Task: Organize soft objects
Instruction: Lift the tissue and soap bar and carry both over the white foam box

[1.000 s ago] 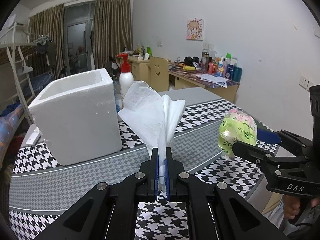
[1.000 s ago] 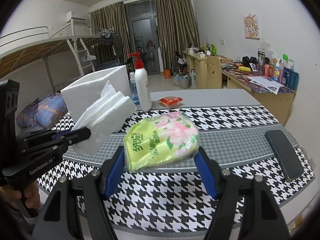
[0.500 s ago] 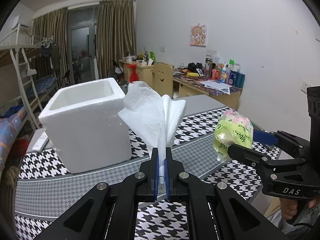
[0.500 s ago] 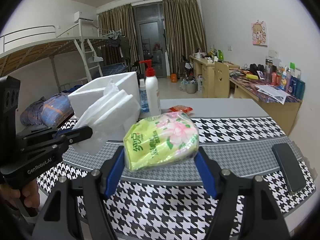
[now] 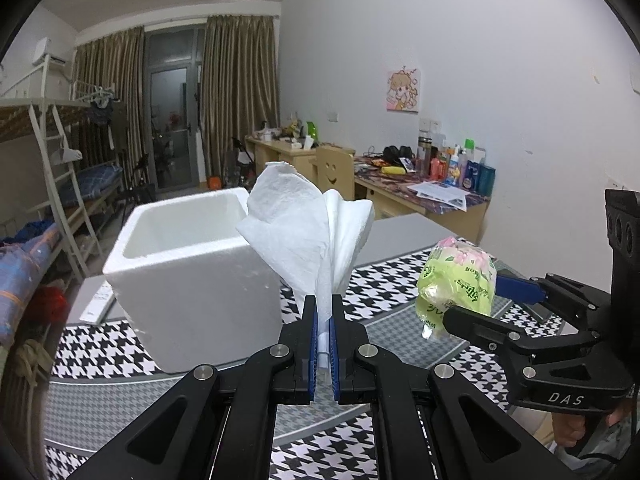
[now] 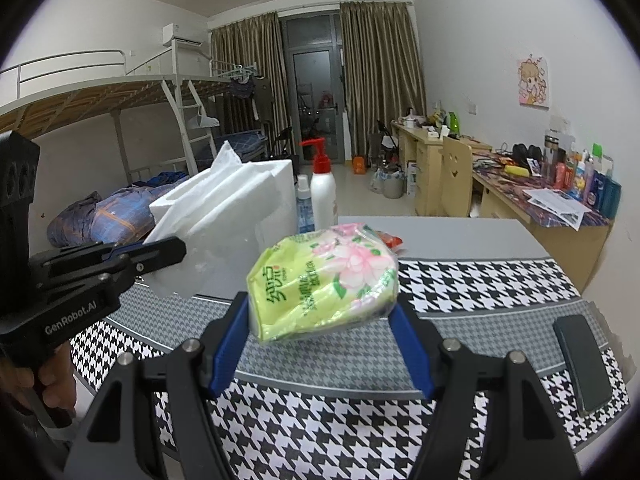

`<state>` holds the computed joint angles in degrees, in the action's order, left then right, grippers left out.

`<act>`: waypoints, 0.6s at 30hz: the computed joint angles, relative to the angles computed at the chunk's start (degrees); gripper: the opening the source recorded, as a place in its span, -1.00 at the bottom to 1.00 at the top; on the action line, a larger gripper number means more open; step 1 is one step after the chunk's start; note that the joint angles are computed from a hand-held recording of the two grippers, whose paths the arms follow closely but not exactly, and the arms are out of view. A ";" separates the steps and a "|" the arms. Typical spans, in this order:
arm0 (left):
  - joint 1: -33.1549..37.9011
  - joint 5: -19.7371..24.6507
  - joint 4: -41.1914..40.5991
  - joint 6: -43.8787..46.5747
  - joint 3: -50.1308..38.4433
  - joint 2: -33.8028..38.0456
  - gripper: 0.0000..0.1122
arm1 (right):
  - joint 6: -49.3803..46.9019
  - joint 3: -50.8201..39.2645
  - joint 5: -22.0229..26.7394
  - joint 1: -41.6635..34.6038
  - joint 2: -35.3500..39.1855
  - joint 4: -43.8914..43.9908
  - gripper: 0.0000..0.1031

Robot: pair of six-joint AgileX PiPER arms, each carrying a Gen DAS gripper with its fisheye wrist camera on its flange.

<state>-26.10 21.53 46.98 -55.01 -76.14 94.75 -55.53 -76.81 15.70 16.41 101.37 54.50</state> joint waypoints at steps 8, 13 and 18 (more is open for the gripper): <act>0.35 2.47 2.26 -1.15 -2.19 0.35 -0.90 | 3.50 -3.49 0.72 1.05 1.00 -3.27 0.42; 1.07 2.27 2.94 -1.36 -2.92 0.09 -0.90 | 6.23 -6.34 1.31 1.91 1.95 -5.87 0.42; 2.50 1.27 2.94 -1.63 -3.14 0.02 -0.90 | 9.32 -8.97 1.93 2.70 3.18 -8.92 0.42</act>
